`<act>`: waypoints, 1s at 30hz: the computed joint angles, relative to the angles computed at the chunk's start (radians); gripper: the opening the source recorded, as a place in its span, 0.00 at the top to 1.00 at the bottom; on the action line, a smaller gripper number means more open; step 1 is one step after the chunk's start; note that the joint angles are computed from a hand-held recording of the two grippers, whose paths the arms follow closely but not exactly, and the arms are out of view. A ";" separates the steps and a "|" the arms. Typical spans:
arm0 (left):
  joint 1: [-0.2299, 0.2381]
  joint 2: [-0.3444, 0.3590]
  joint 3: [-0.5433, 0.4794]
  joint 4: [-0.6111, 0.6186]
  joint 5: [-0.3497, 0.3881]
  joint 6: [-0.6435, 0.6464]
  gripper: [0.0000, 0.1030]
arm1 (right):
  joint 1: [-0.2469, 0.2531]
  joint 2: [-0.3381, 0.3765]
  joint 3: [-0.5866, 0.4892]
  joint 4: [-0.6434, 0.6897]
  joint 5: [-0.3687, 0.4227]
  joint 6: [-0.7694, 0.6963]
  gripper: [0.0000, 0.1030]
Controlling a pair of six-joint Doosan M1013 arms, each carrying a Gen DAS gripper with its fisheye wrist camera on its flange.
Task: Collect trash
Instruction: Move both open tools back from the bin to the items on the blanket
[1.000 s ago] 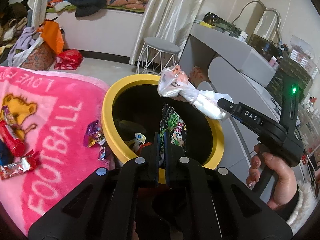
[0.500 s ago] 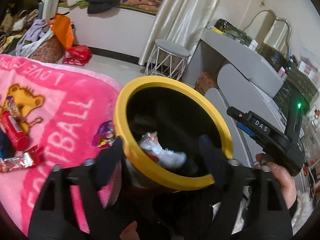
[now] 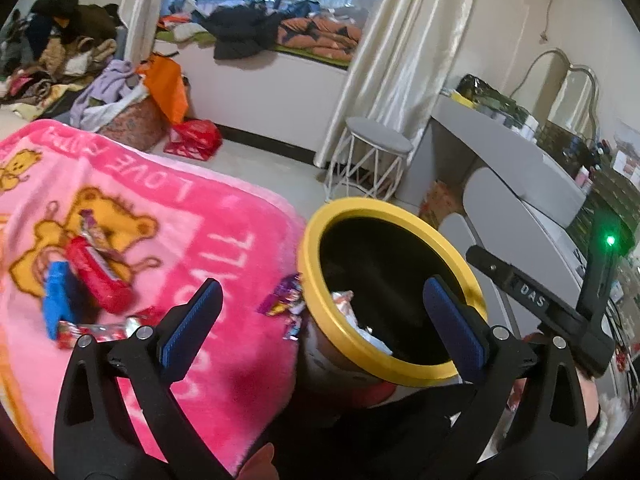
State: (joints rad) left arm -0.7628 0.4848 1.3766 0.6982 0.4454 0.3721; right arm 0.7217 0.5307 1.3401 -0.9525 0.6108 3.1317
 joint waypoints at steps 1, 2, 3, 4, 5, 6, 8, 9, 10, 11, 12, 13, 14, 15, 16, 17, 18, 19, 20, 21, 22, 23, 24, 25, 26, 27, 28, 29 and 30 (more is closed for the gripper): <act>-0.001 -0.006 0.008 0.032 0.004 -0.031 0.10 | 0.003 0.002 -0.005 0.004 -0.009 -0.013 0.36; -0.001 -0.011 0.015 0.057 0.007 -0.056 0.10 | 0.005 0.003 -0.009 0.008 -0.016 -0.025 0.36; 0.000 -0.015 0.019 0.073 0.008 -0.073 0.10 | 0.008 0.003 -0.011 0.008 -0.020 -0.030 0.35; 0.000 -0.020 0.026 0.103 0.013 -0.104 0.10 | 0.012 0.005 -0.016 0.011 -0.025 -0.044 0.35; 0.000 -0.023 0.028 0.118 0.017 -0.118 0.10 | 0.014 0.007 -0.020 0.015 -0.032 -0.058 0.34; 0.000 -0.027 0.033 0.138 0.021 -0.139 0.10 | 0.016 0.007 -0.021 0.017 -0.037 -0.067 0.34; -0.001 -0.034 0.042 0.190 0.031 -0.189 0.10 | 0.022 0.011 -0.032 0.032 -0.051 -0.100 0.34; -0.001 -0.038 0.047 0.210 0.036 -0.208 0.10 | 0.023 0.013 -0.036 0.041 -0.057 -0.112 0.34; -0.001 -0.041 0.050 0.223 0.041 -0.221 0.10 | 0.025 0.014 -0.039 0.048 -0.063 -0.124 0.34; 0.000 -0.046 0.056 0.245 0.048 -0.243 0.10 | 0.027 0.016 -0.044 0.057 -0.071 -0.140 0.34; 0.000 -0.049 0.061 0.258 0.051 -0.257 0.10 | 0.029 0.017 -0.048 0.069 -0.081 -0.159 0.34; 0.001 -0.052 0.066 0.274 0.057 -0.274 0.10 | 0.032 0.020 -0.053 0.075 -0.088 -0.175 0.34; 0.002 -0.056 0.071 0.289 0.063 -0.291 0.10 | 0.034 0.022 -0.057 0.079 -0.092 -0.188 0.34; 0.003 -0.060 0.076 0.304 0.069 -0.307 0.10 | 0.036 0.023 -0.060 0.085 -0.095 -0.200 0.34; 0.003 -0.062 0.078 0.312 0.075 -0.316 0.10 | 0.037 0.025 -0.064 0.094 -0.098 -0.217 0.34; 0.004 -0.065 0.083 0.325 0.082 -0.331 0.10 | 0.040 0.029 -0.072 0.113 -0.104 -0.244 0.34; 0.005 -0.068 0.087 0.335 0.087 -0.343 0.10 | 0.041 0.031 -0.076 0.123 -0.107 -0.258 0.34; 0.006 -0.071 0.093 0.350 0.095 -0.360 0.10 | 0.043 0.034 -0.083 0.136 -0.110 -0.278 0.34; 0.006 -0.074 0.097 0.359 0.100 -0.371 0.10 | 0.045 0.037 -0.088 0.145 -0.112 -0.291 0.34; 0.008 -0.077 0.103 0.368 0.105 -0.383 0.10 | 0.046 0.039 -0.093 0.159 -0.117 -0.311 0.34; 0.009 -0.080 0.108 0.374 0.108 -0.394 0.10 | 0.049 0.044 -0.101 0.175 -0.119 -0.335 0.34; 0.011 -0.083 0.113 0.380 0.112 -0.405 0.10 | 0.051 0.048 -0.109 0.188 -0.118 -0.355 0.34; 0.012 -0.085 0.116 0.384 0.116 -0.413 0.10 | 0.054 0.050 -0.113 0.195 -0.117 -0.366 0.34; 0.014 -0.088 0.121 0.389 0.120 -0.423 0.10 | 0.056 0.054 -0.122 0.215 -0.118 -0.393 0.34; 0.017 -0.091 0.125 0.391 0.122 -0.431 0.10 | 0.055 0.057 -0.125 0.235 -0.122 -0.415 0.34; 0.019 -0.093 0.129 0.391 0.124 -0.437 0.10 | 0.058 0.059 -0.129 0.244 -0.122 -0.426 0.34; 0.021 -0.096 0.134 0.396 0.130 -0.451 0.10 | 0.060 0.063 -0.135 0.256 -0.121 -0.441 0.34; 0.023 -0.099 0.139 0.400 0.133 -0.460 0.10 | 0.062 0.066 -0.141 0.274 -0.121 -0.463 0.34; 0.027 -0.101 0.144 0.400 0.135 -0.468 0.10 | 0.063 0.070 -0.146 0.291 -0.122 -0.482 0.34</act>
